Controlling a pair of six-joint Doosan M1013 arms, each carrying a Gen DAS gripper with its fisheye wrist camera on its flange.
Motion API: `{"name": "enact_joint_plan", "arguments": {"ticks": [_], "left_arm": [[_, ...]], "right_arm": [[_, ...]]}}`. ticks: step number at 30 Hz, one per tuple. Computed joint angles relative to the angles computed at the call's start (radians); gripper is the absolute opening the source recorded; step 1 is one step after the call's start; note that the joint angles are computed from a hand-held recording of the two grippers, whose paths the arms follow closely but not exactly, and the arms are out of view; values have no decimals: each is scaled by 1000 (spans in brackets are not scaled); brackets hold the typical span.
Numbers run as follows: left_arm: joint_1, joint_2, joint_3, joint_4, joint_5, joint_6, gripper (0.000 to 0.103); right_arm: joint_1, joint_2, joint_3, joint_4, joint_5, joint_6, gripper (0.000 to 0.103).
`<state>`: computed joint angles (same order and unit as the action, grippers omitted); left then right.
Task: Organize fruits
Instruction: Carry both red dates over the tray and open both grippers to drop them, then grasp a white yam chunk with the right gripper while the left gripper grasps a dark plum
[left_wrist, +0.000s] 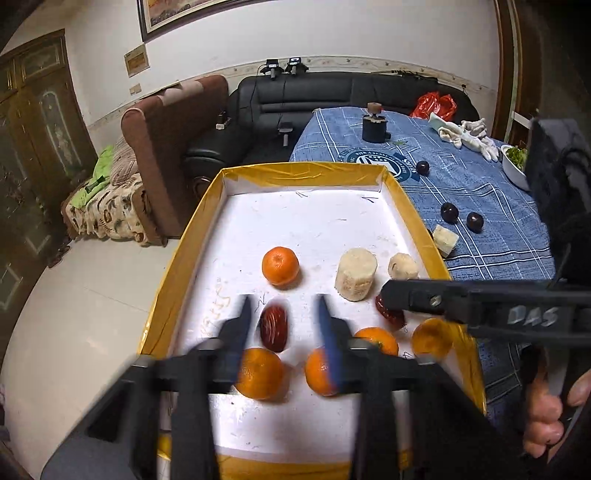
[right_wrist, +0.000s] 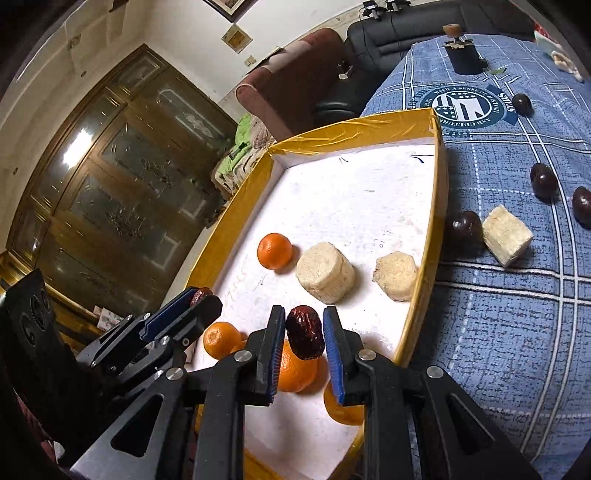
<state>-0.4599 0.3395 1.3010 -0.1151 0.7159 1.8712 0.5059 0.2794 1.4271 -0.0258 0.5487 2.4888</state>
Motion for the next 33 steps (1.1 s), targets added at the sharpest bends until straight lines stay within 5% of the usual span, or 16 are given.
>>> {"name": "enact_joint_plan", "arguments": {"ticks": [1, 5, 8, 10, 15, 24, 33], "left_arm": [[-1, -6, 7, 5, -15, -10, 67], [-5, -25, 22, -27, -60, 23, 70], [-6, -37, 30, -116, -65, 111, 72], [-10, -41, 32, -182, -48, 183, 72], [-31, -42, 31, -251, -14, 290, 72], [-18, -36, 7, -275, 60, 285, 72], [-33, 23, -112, -369, 232, 512, 72]], "right_arm": [[-1, -8, 8, -9, -18, 10, 42], [-14, -94, 113, -199, -123, 185, 43], [-21, -150, 174, -448, -62, 408, 43], [-30, -163, 184, -489, 32, 431, 43], [-66, -169, 202, -371, 42, 302, 43], [-64, -47, 69, -276, 164, -12, 43], [-78, -31, 55, -226, 207, -77, 31]]}}
